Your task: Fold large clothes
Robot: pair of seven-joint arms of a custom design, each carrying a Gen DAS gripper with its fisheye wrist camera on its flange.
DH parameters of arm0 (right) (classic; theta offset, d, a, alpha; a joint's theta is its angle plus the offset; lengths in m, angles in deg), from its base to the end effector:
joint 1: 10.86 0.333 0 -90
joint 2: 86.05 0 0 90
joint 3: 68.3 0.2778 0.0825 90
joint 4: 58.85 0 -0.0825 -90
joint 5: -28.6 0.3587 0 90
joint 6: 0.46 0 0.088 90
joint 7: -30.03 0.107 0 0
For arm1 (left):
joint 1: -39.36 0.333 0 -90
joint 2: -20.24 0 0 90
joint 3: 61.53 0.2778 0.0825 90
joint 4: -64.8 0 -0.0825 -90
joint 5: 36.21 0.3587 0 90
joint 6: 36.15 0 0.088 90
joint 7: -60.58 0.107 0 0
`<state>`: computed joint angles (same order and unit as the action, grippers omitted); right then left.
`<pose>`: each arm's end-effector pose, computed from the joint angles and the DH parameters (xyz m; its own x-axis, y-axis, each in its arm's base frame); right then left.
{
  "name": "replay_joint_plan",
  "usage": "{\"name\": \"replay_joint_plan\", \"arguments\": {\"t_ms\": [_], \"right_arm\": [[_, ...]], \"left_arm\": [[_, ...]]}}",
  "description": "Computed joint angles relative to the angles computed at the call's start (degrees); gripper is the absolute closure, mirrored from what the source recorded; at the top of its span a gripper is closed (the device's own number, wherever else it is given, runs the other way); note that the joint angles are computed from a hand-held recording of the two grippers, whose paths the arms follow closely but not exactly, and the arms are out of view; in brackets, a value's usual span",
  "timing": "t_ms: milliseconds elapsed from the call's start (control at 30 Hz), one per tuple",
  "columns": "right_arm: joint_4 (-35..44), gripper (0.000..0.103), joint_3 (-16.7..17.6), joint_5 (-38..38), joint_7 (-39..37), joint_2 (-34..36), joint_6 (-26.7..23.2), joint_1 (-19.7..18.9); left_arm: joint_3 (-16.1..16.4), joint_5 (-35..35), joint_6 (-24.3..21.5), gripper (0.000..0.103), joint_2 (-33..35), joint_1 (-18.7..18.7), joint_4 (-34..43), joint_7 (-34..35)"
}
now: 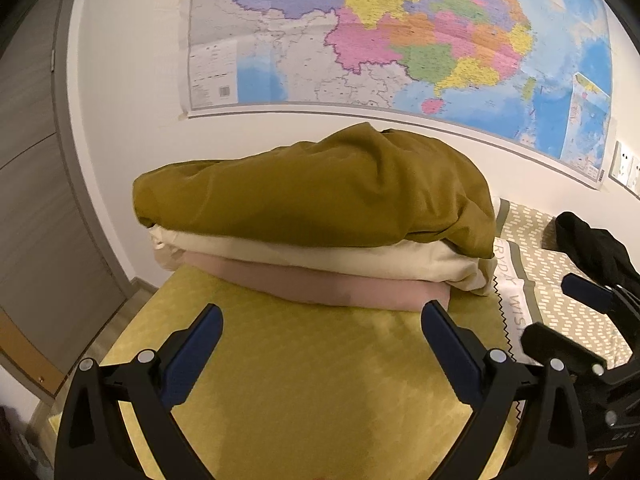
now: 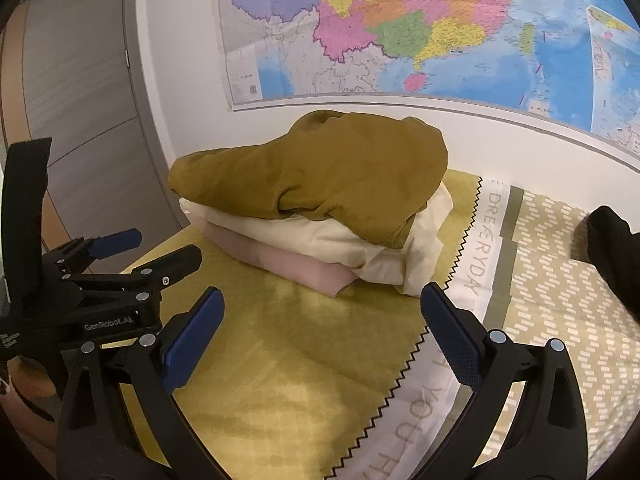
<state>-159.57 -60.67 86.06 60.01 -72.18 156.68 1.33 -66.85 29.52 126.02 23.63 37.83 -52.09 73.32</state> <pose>0.6123 0.1779 0.4729 0.6060 -0.7788 -0.1620 -0.5306 -0.2441 -0.8117 0.5624 -0.1137 0.4494 0.2349 -0.9720 0.0106 -0.5715 -0.1469 -0.8073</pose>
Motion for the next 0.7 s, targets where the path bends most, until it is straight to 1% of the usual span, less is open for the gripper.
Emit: {"name": "replay_joint_plan", "arguments": {"t_ms": [167, 433, 700], "right_arm": [[-2.67, 0.006, 0.20, 3.33, -2.77, -2.50, -0.35, -0.29], [-4.59, 0.006, -0.61, 5.48, -4.69, -4.46, -0.94, 0.37], [-5.62, 0.006, -1.06, 5.95, -5.07, -5.40, -0.89, 1.03]], "left_arm": [[-0.32, 0.92, -0.41, 0.007, -1.67, 0.09, -1.77, -0.88], [-1.16, 2.06, -1.23, 0.007, -3.45, 0.33, -3.44, -2.12], [-1.61, 1.96, -1.21, 0.007, -4.34, 0.39, -4.69, -2.28]]}}
